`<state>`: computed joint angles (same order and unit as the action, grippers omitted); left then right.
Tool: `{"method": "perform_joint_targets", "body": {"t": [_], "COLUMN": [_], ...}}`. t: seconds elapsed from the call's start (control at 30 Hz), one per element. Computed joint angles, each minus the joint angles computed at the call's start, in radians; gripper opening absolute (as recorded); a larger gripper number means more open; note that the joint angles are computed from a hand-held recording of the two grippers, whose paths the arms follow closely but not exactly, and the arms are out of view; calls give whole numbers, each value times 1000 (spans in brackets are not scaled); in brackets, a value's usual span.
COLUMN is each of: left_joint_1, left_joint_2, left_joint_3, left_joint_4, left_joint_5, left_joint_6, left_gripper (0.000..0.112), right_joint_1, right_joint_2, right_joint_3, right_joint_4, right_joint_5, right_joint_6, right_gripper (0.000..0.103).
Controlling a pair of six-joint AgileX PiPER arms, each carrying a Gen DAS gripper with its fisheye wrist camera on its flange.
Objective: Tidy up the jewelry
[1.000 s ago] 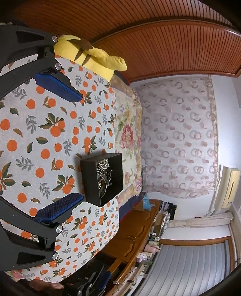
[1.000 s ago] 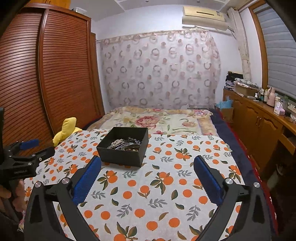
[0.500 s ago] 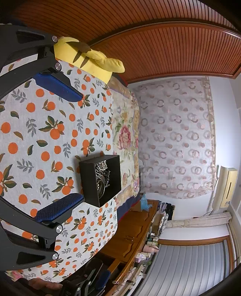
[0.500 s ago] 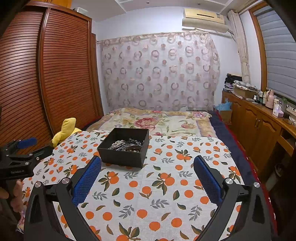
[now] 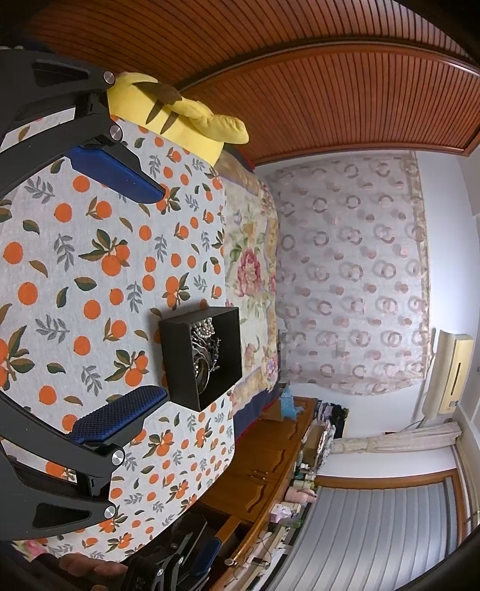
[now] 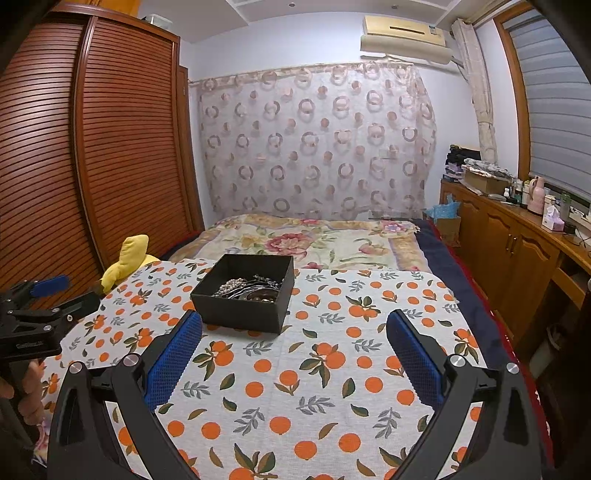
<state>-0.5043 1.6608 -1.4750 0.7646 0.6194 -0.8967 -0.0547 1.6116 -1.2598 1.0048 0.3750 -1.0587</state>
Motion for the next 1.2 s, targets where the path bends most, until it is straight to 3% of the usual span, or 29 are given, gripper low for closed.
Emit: {"method": "perform_joint_targets", "body": {"t": [1.2], "left_joint_1": [-23], "left_joint_2": [-18], "left_joint_3": [20], "left_joint_4": [65], "left_joint_5": [-2], "left_joint_6": [-69], "left_gripper": [95], "right_joint_1": [-20], "right_joint_2": [2], "right_joint_3": [-1], "right_joint_4": [31], "right_joint_5": [12], "right_joint_6": [-33], "right_gripper": [101]}}
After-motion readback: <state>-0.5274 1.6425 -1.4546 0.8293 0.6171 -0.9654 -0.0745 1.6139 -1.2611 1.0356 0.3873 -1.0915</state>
